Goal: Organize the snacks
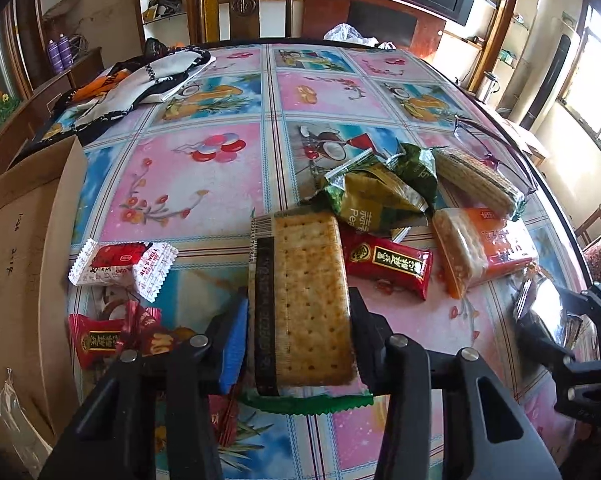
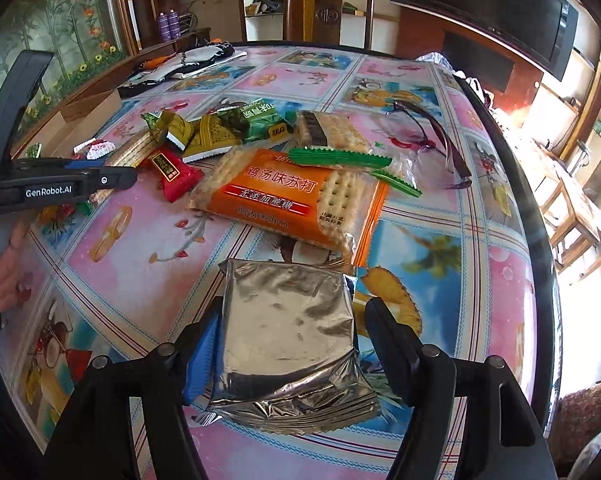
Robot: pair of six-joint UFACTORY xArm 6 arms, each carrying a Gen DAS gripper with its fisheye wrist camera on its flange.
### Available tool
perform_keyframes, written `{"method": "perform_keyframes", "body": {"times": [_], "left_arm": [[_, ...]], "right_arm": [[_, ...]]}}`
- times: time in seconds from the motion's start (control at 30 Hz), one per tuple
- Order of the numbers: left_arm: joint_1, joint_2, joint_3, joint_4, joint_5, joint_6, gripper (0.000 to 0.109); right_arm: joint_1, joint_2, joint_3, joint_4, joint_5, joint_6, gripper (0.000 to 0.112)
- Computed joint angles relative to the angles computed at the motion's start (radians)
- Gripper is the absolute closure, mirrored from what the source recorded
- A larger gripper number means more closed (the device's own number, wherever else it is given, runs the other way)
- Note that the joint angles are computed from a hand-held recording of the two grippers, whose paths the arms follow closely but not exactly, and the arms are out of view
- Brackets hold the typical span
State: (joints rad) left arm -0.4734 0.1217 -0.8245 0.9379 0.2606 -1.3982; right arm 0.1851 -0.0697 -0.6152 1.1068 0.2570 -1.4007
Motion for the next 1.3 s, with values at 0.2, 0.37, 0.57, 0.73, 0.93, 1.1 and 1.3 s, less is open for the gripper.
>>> {"method": "perform_keyframes", "body": {"times": [0.2, 0.37, 0.57, 0.73, 0.93, 1.1, 1.3], "left_arm": [[0.012, -0.027, 0.011, 0.142, -0.063, -0.117, 0.064], [0.001, -0.036, -0.003, 0.262, -0.070, -0.212, 0.064], [-0.075, -0.070, -0.019, 0.441, 0.103, -0.358, 0.064], [-0.104, -0.096, -0.016, 0.514, 0.180, -0.421, 0.064], [-0.115, -0.122, -0.004, 0.577, 0.221, -0.476, 0.064], [-0.121, -0.146, 0.013, 0.593, 0.264, -0.499, 0.064], [-0.086, -0.180, 0.037, 0.611, 0.237, -0.531, 0.064]], "right_arm": [[-0.028, -0.040, -0.001, 0.138, 0.085, -0.121, 0.052], [-0.072, -0.094, 0.007, 0.273, 0.192, -0.222, 0.053], [-0.062, -0.076, -0.012, 0.330, 0.148, -0.220, 0.053], [-0.058, -0.075, -0.023, 0.429, 0.110, -0.278, 0.053], [-0.072, -0.094, -0.029, 0.485, 0.165, -0.308, 0.053], [-0.021, -0.101, -0.057, 0.502, 0.169, -0.240, 0.052], [0.085, -0.028, -0.158, 0.457, 0.087, -0.055, 0.052]]}}
